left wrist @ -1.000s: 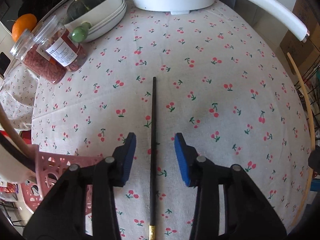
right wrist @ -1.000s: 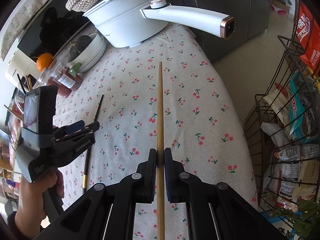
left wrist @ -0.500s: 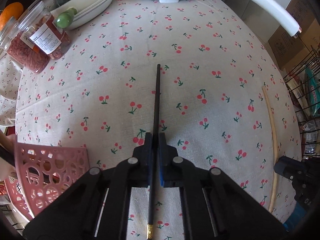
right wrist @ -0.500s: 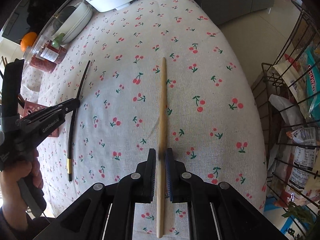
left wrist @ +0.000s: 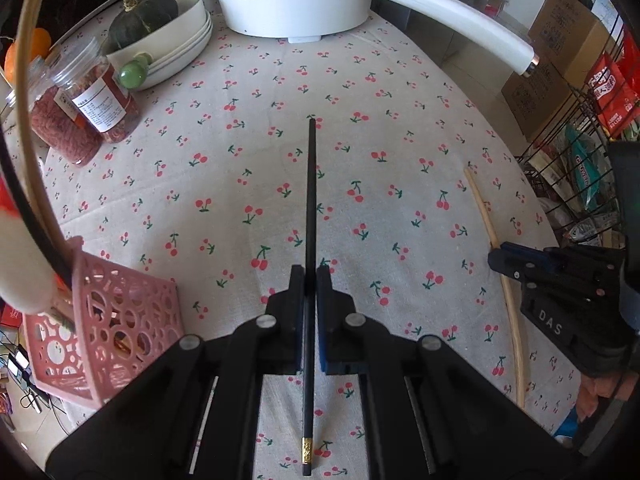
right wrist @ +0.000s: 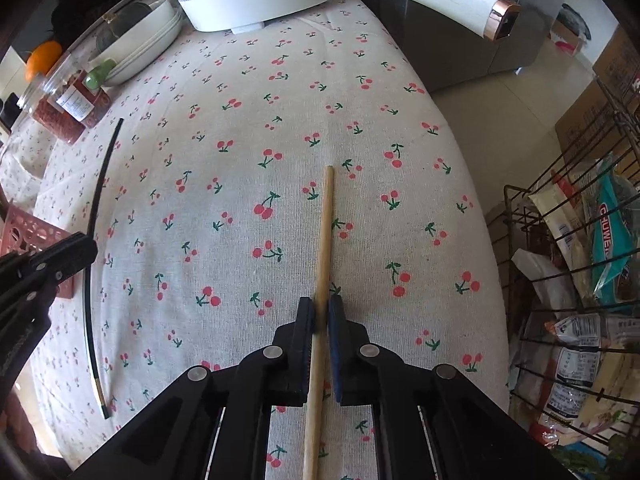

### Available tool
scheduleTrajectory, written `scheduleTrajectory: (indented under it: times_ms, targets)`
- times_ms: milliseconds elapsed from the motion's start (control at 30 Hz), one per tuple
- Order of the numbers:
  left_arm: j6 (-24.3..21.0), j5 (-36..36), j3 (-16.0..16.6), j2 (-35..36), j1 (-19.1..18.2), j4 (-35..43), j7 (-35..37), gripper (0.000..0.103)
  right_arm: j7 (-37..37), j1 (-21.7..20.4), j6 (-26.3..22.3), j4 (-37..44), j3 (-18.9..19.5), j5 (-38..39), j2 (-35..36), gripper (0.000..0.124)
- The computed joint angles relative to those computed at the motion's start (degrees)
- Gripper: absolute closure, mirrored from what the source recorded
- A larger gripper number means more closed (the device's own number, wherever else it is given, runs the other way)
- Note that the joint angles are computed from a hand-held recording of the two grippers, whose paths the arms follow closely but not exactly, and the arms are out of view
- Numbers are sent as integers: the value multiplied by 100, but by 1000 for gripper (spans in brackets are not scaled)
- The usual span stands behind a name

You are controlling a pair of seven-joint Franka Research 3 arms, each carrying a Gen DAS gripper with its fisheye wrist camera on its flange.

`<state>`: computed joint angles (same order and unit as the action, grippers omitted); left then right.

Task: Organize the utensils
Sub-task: 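Lift both chopsticks and lower them into the pink basket with both tools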

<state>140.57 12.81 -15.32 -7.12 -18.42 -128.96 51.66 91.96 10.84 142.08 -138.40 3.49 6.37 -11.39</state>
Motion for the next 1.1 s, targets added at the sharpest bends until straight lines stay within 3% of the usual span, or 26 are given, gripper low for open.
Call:
scheduleTrajectory:
  times_ms: [167, 500, 833, 967, 1100]
  targets:
    - [396, -85, 6, -648, -86, -535, -48, 97, -487, 80, 128, -206, -239, 1001, -274, 117]
    - [1042, -475, 235, -2219, -351, -1609, 255, 97, -1557, 399, 899, -1039, -573, 2792, -1804, 117]
    - [1311, -431, 384, -3551, -298, -2228, 191, 97, -1829, 1067, 2238, -1271, -426, 3221, -2364, 117]
    - [1681, -447, 537, -3956, -310, -2566, 183, 97, -1928, 1381, 2692, -1318, -430, 3221, -2390, 117]
    - [2381, -324, 567, -4370, -118, -3098, 119, 97, -1978, 1874, 3105, -1273, -629, 3392, -2332, 117]
